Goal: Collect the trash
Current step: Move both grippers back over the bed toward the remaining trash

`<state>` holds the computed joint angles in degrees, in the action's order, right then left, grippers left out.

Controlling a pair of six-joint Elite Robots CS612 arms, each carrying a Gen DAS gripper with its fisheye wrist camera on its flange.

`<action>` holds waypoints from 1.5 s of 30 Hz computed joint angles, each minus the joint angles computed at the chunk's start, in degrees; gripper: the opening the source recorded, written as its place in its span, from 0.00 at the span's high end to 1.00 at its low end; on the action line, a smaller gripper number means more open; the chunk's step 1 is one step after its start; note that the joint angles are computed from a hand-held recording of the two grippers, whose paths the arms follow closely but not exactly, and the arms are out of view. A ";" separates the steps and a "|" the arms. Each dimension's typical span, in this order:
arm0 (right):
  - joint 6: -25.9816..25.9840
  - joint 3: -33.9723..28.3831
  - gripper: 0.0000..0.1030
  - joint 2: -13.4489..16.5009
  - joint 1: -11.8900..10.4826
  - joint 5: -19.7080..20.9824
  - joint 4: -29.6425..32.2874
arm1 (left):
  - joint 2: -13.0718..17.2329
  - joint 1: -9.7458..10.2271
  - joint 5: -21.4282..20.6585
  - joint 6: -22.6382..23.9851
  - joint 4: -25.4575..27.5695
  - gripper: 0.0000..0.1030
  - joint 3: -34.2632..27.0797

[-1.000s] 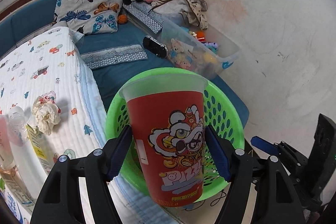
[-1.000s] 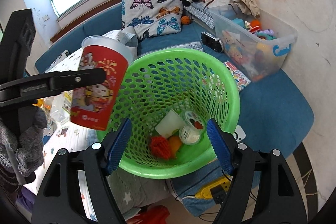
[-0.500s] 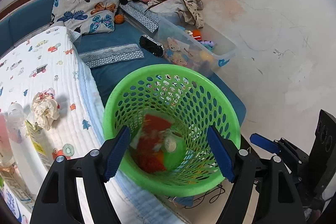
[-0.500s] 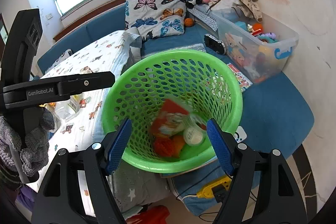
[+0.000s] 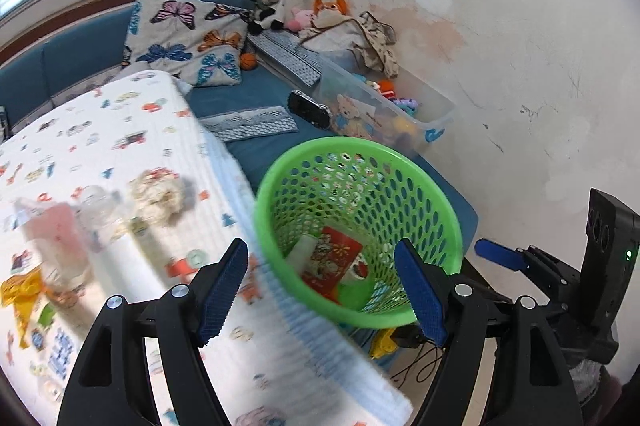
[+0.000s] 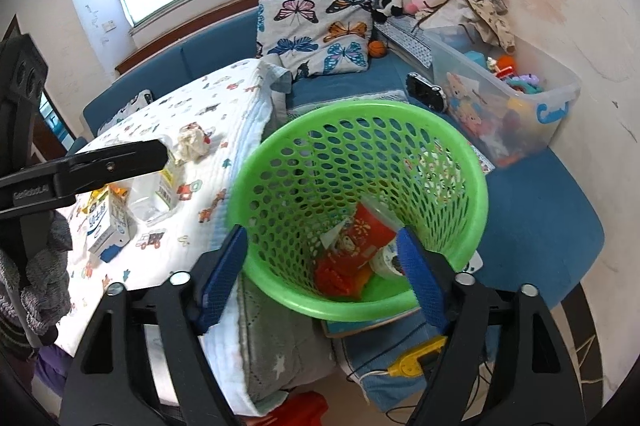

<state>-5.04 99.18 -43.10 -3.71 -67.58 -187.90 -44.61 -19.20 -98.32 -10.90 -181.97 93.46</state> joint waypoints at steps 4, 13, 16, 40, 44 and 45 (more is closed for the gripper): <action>-0.96 0.08 0.23 -0.18 0.50 0.67 0.09 | -1.27 0.64 1.25 -0.83 -1.78 0.29 2.54; -3.17 -1.01 0.21 0.01 2.31 1.98 1.33 | -3.44 2.58 4.70 -3.61 -6.17 0.29 7.69; -3.98 -1.47 0.21 0.12 3.03 2.31 2.06 | -4.01 3.39 5.37 -4.64 -7.65 0.29 9.38; -8.81 -12.41 0.21 4.54 8.66 2.73 9.94 | -5.46 8.08 10.38 -12.84 -12.23 0.29 17.25; -9.08 -15.64 0.23 6.16 9.37 2.77 12.17 | -5.53 8.55 10.83 -13.49 -12.39 0.29 17.69; -9.14 -16.26 0.24 6.47 9.53 2.61 12.61 | -5.52 8.70 10.93 -13.65 -12.32 0.29 17.77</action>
<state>-14.17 82.92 -36.62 5.82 -64.96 -175.29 -50.13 -10.50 -87.40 -24.55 -194.29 111.23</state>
